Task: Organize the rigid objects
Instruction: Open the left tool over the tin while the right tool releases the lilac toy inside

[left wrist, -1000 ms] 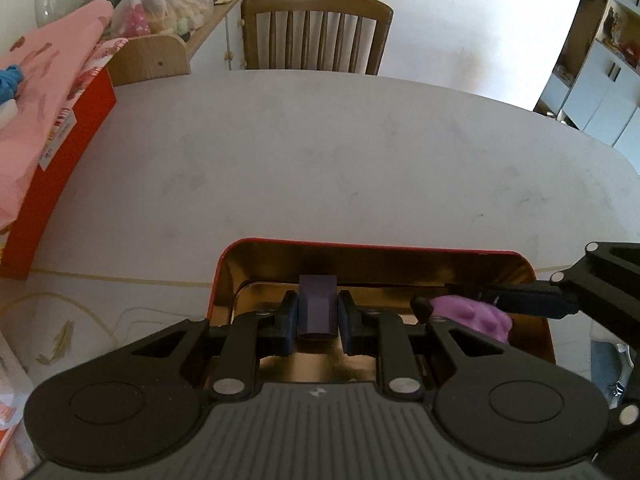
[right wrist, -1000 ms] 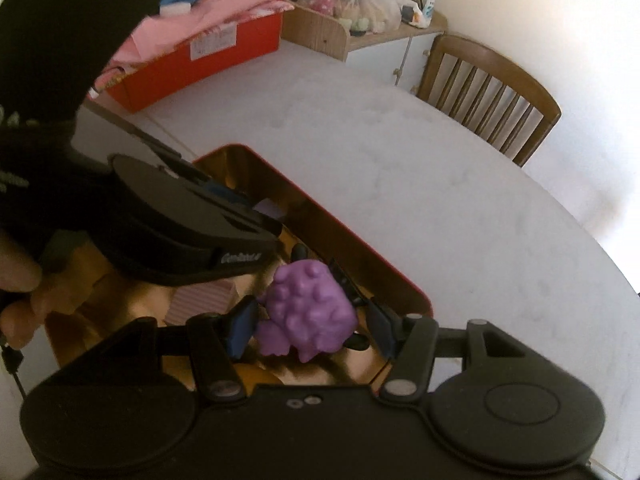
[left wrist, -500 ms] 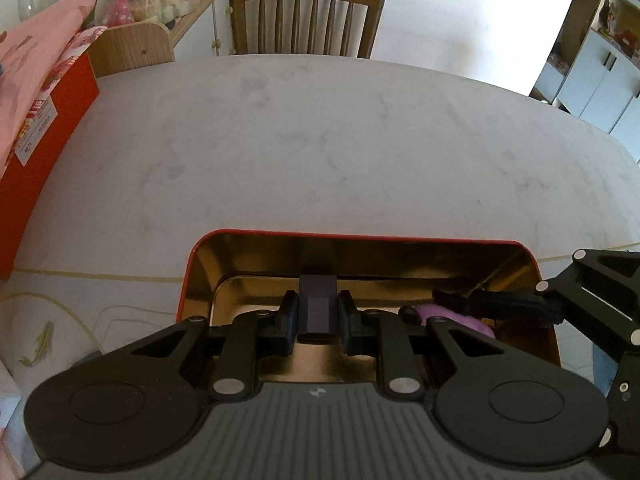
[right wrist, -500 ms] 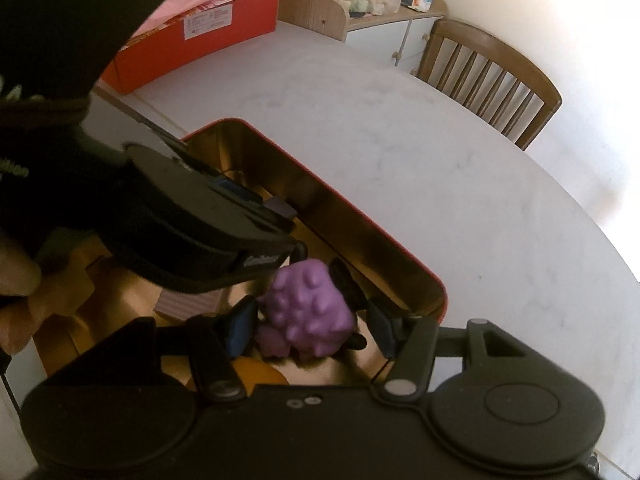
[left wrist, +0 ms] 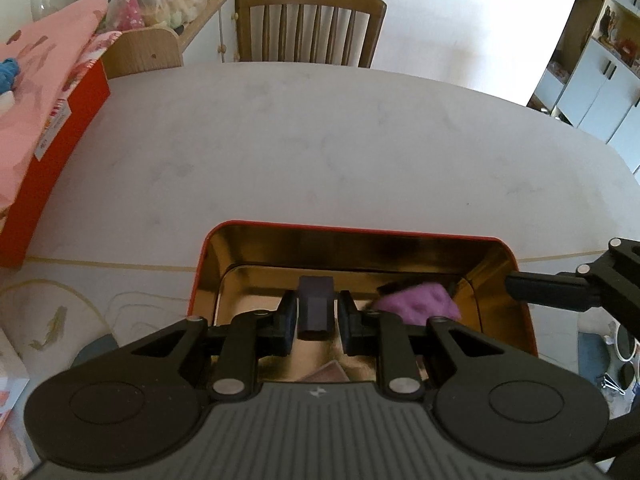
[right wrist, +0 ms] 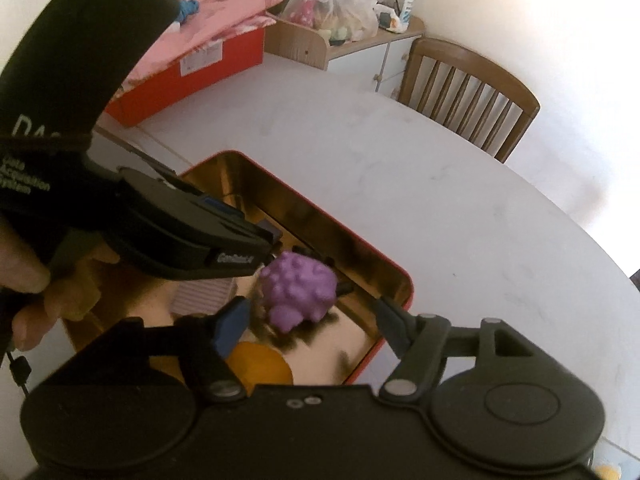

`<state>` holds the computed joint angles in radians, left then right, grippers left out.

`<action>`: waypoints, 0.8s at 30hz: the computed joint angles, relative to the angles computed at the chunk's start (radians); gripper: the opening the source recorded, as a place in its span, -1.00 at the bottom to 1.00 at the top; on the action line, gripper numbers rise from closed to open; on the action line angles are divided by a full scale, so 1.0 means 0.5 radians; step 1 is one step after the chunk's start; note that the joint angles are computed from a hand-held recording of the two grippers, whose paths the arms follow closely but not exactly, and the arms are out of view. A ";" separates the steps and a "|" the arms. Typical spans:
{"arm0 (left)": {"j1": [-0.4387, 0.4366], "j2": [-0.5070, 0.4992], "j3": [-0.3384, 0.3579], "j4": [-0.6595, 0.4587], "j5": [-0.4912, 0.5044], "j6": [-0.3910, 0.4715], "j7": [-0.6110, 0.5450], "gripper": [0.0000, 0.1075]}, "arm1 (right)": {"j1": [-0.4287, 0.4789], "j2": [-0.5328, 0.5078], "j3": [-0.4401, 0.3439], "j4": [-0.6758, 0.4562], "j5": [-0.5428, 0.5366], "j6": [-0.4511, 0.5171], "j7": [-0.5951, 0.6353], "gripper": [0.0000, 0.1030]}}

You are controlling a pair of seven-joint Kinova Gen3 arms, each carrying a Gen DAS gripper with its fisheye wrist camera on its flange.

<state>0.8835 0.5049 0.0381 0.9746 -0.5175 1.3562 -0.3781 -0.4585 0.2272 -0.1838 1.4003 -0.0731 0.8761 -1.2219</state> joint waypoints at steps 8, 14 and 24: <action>0.096 -0.056 -0.006 0.017 -0.116 0.042 0.086 -0.49 | 0.083 -0.141 0.005 0.113 -0.136 -0.070 0.023 0.54; 0.179 -0.076 0.005 -0.017 -0.200 0.103 0.145 -0.25 | 0.155 -0.250 0.023 0.184 -0.245 -0.090 0.037 0.70; 0.403 -0.011 -0.010 -0.232 -0.380 0.285 0.200 0.23 | 0.343 -0.493 0.140 0.374 -0.577 -0.065 0.187 0.87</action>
